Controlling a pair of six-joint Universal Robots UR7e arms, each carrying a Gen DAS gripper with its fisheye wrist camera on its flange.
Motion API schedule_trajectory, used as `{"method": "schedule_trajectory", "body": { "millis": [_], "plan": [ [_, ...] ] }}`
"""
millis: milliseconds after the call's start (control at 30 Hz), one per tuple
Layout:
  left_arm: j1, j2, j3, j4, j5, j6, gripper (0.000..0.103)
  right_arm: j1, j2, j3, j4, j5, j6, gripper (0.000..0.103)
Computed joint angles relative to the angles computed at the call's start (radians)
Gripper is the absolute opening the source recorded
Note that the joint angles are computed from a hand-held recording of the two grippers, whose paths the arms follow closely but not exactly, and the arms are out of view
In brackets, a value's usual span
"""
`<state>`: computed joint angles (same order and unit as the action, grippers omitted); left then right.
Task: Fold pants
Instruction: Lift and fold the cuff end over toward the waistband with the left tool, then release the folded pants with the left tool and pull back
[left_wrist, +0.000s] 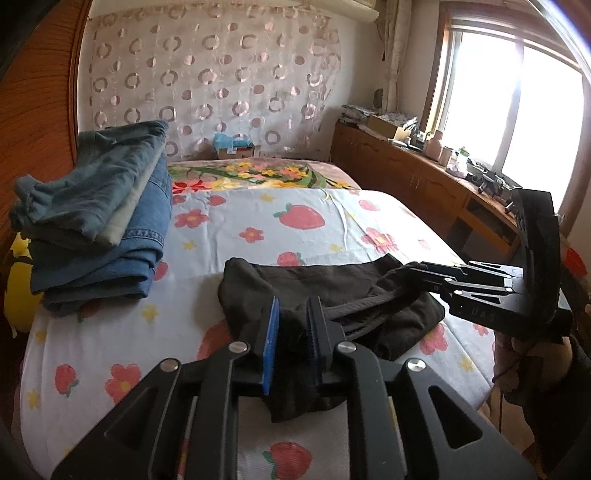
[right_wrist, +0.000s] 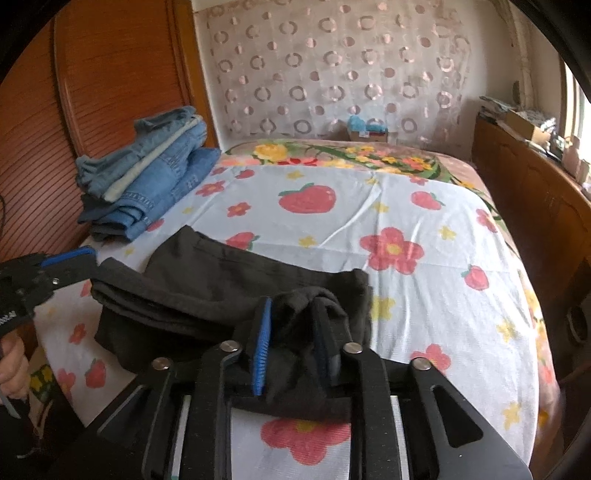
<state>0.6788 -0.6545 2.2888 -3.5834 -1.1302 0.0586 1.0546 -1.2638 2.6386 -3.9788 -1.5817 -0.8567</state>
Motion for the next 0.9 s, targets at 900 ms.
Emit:
{"method": "schedule_trajectory", "body": {
  "millis": [900],
  "plan": [
    [0.021,-0.006,0.072,0.052,0.002,0.009,0.031,-0.164,-0.074,0.089,0.058,0.062,-0.094,0.043]
  ]
}}
